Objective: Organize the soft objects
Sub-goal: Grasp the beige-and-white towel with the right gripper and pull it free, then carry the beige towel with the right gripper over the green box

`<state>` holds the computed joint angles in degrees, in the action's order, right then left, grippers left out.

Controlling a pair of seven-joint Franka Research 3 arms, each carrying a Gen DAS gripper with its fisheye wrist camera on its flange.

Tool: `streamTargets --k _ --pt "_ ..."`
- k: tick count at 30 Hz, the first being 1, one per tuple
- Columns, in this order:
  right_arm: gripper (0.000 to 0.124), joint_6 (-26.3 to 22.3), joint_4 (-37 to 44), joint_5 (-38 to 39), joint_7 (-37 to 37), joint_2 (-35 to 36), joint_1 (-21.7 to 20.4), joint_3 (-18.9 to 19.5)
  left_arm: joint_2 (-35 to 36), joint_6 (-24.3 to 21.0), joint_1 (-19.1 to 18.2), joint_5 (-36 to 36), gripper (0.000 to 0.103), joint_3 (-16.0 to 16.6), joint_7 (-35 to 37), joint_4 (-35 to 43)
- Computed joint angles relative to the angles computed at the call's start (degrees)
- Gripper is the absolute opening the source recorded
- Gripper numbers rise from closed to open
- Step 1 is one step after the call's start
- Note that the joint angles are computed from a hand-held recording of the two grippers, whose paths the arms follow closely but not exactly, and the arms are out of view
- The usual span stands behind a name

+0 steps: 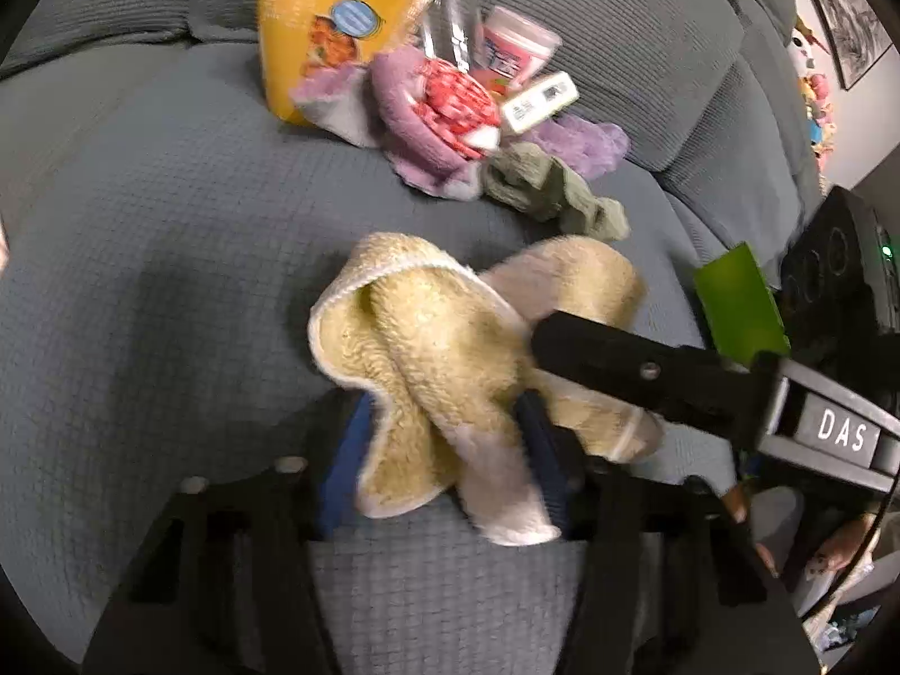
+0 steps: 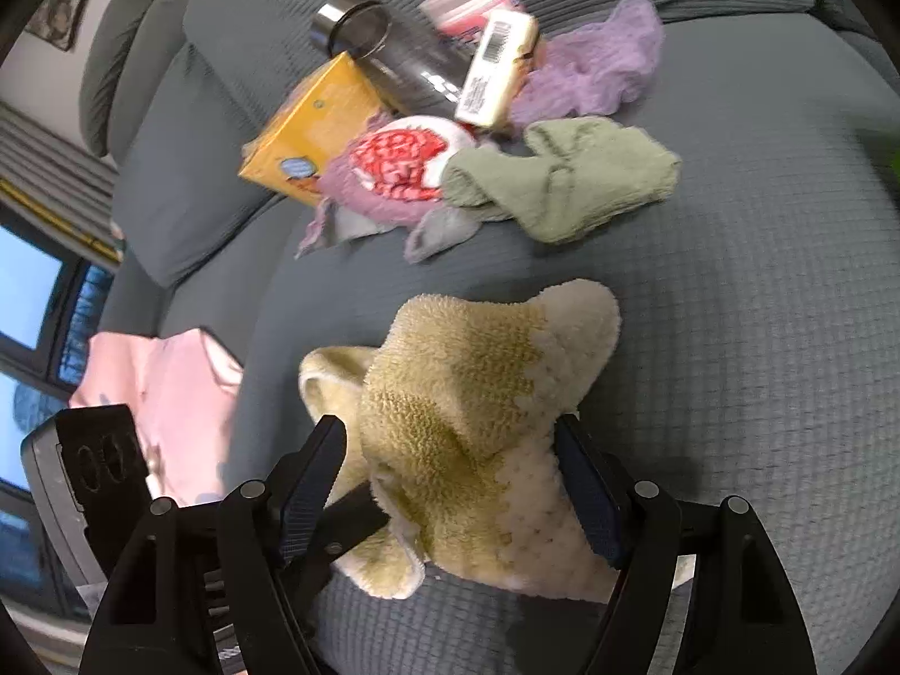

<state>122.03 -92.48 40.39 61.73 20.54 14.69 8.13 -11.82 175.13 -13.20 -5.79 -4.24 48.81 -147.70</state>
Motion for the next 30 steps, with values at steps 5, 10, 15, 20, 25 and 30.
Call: streamTargets --k 5,10,15,20,25,30 --pt "0.065 -4.68 1.40 0.99 -1.97 1.26 -0.23 0.80 0.80 1.16 -0.62 -1.15 0.029 -0.25 1.35 0.34" --pt "0.051 -0.53 -1.41 0.39 -2.49 -0.68 1.06 0.51 0.33 2.29 4.50 5.95 0.022 -4.92 -4.62 -0.03" --pt "0.047 1.72 -3.73 3.30 -6.34 -2.80 0.79 1.06 -1.72 4.49 12.47 16.22 0.019 -11.50 -13.22 -1.11" --pt "0.047 5.58 -6.72 7.61 -12.25 -6.20 0.97 1.33 -4.60 8.47 24.89 27.10 0.019 -21.82 -22.44 -1.92" --pt "0.048 9.15 -9.62 12.10 -17.81 -9.36 1.42 1.10 -8.93 13.10 37.07 29.17 0.019 -33.32 -25.99 -3.16" --pt "0.048 11.47 -11.23 15.65 -22.20 -11.62 2.10 0.75 -12.09 16.48 44.56 25.29 0.019 -41.11 -24.06 -3.57"
